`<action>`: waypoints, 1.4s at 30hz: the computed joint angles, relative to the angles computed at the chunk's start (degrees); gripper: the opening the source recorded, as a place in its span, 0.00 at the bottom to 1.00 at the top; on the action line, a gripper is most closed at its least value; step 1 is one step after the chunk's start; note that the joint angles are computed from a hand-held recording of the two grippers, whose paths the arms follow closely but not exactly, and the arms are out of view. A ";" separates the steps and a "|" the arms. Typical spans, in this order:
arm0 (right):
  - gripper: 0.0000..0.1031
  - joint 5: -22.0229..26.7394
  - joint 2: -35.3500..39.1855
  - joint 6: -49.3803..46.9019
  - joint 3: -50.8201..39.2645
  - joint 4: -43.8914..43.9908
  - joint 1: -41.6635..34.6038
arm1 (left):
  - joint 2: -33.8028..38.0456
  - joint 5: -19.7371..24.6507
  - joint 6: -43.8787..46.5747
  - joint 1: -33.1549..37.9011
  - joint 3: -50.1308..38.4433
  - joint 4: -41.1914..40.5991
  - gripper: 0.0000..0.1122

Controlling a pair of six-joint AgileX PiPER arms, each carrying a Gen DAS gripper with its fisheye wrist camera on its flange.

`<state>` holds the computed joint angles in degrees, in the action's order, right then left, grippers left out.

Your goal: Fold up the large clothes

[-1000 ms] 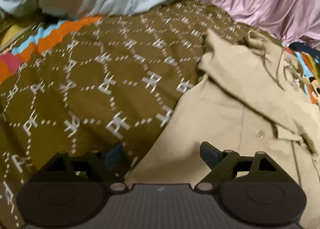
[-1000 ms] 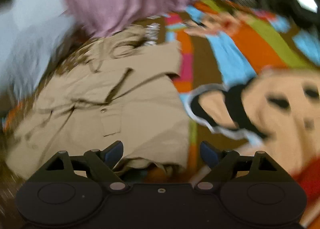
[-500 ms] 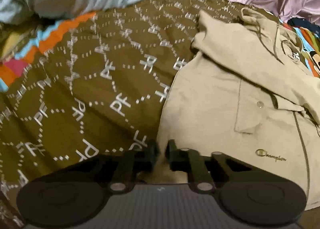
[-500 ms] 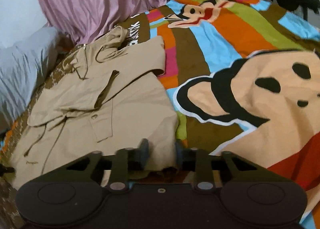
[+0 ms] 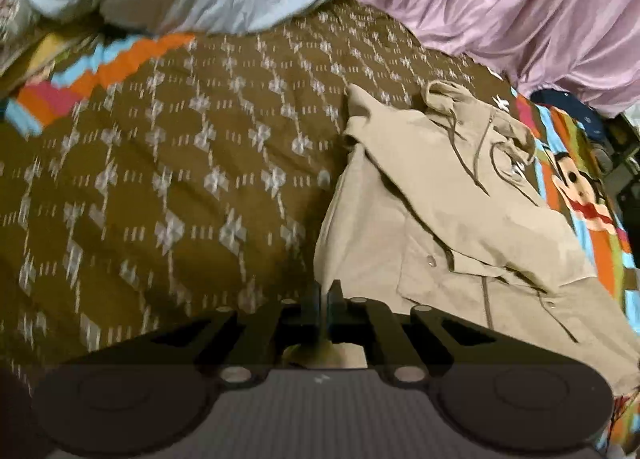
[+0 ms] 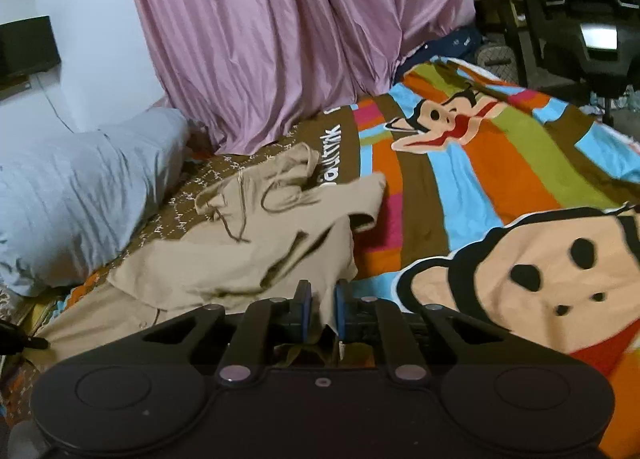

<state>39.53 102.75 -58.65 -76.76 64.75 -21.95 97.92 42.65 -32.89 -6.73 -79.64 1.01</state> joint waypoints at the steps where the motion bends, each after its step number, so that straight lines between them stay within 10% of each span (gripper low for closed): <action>1: 0.12 1.91 -1.43 0.56 0.49 -1.35 -1.62 | -2.20 0.29 -0.29 -0.39 2.61 -0.58 0.02; 9: 0.12 6.73 -10.58 -0.79 11.24 -7.88 -10.31 | -11.69 -5.28 -4.35 -3.24 19.64 1.09 0.05; 12: 0.16 4.23 -9.84 0.16 12.95 -10.39 -9.38 | -10.12 -4.13 -5.58 -3.35 18.29 2.45 0.15; 15: 0.26 -2.09 -12.10 -3.14 16.21 -11.72 -6.53 | -9.21 -2.05 -12.63 -7.62 16.46 12.48 0.52; 20: 0.46 -12.80 -14.29 -15.66 20.66 -8.14 -2.58 | -5.33 -1.93 -21.39 -12.31 12.09 26.73 0.55; 28: 0.80 -12.50 -3.12 -17.20 9.69 -7.24 7.44 | 18.58 -2.34 -21.73 -12.35 -13.52 32.15 0.62; 35: 0.83 -17.70 14.01 -3.76 -9.38 -20.72 20.71 | 39.20 4.62 -19.69 -8.22 -38.90 32.22 0.55; 42: 0.86 -21.50 25.39 10.00 -18.22 -35.92 26.74 | 39.27 -2.93 -18.37 -4.22 -33.66 28.43 0.61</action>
<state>18.02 128.14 -48.65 -94.98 28.84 4.79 137.19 39.72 -51.26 -10.95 -113.30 29.44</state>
